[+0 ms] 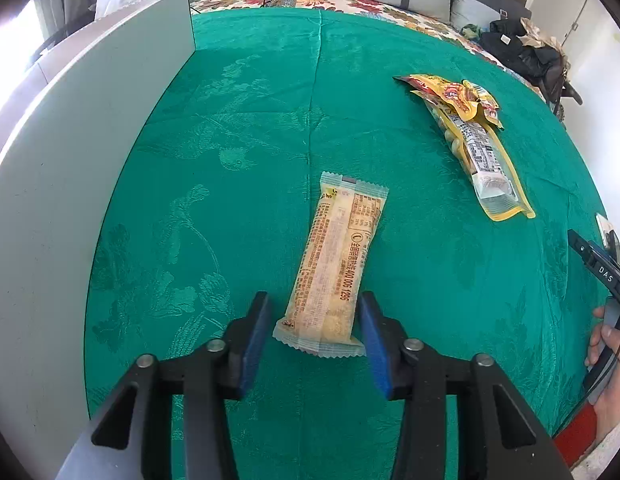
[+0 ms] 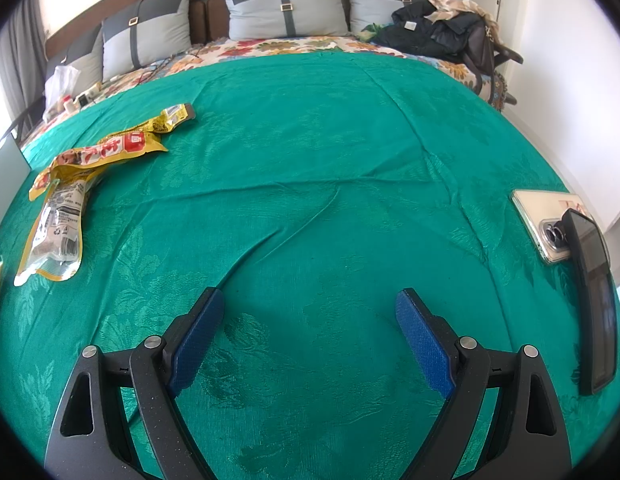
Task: Organize snacks
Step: 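Lower the cake bar onto the bed and open the left tool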
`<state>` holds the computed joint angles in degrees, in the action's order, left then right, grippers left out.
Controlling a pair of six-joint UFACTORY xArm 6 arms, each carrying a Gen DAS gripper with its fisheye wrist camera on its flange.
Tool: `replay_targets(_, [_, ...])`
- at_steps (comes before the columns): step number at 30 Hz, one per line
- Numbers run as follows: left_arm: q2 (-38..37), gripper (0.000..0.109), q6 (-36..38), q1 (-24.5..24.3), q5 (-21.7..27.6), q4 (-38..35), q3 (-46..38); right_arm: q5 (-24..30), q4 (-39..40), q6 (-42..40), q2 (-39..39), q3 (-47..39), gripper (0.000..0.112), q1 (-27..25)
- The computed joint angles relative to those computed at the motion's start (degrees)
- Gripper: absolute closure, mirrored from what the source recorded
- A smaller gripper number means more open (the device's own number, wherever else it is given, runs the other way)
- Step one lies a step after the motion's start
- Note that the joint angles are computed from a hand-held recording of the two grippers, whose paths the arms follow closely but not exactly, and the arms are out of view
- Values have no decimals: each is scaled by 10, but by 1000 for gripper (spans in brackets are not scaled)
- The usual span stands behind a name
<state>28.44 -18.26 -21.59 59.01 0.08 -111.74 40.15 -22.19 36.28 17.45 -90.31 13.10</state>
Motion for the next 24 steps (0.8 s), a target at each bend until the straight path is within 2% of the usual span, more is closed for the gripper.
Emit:
replay_targets(1, [2,26,-2,-2,-5,-1,1,0,0,0,0,0,22,0])
replay_targets(2, [4,22,-5,-2,-15,3,3,0,0,0,0,0,22,0])
replay_targets(4, [13,19,-3,-4,-30,21,-2,0,0,0,0,0,22,0])
replay_targets(7, [56,16,0,-11,-17,79,-58,0,0,0,1,-1,22,0])
replay_targets(12, [65,6,-23,-2,-59,98,-51,0,0,0,1,-1,22,0])
replay_targets(17, [46,6,-33,2,-118,114,-3,0,0,0,1,-2,22,0])
replay_targets(24, [41,6,-56,0,-138,133,11,0,0,0,2,-2,22,0])
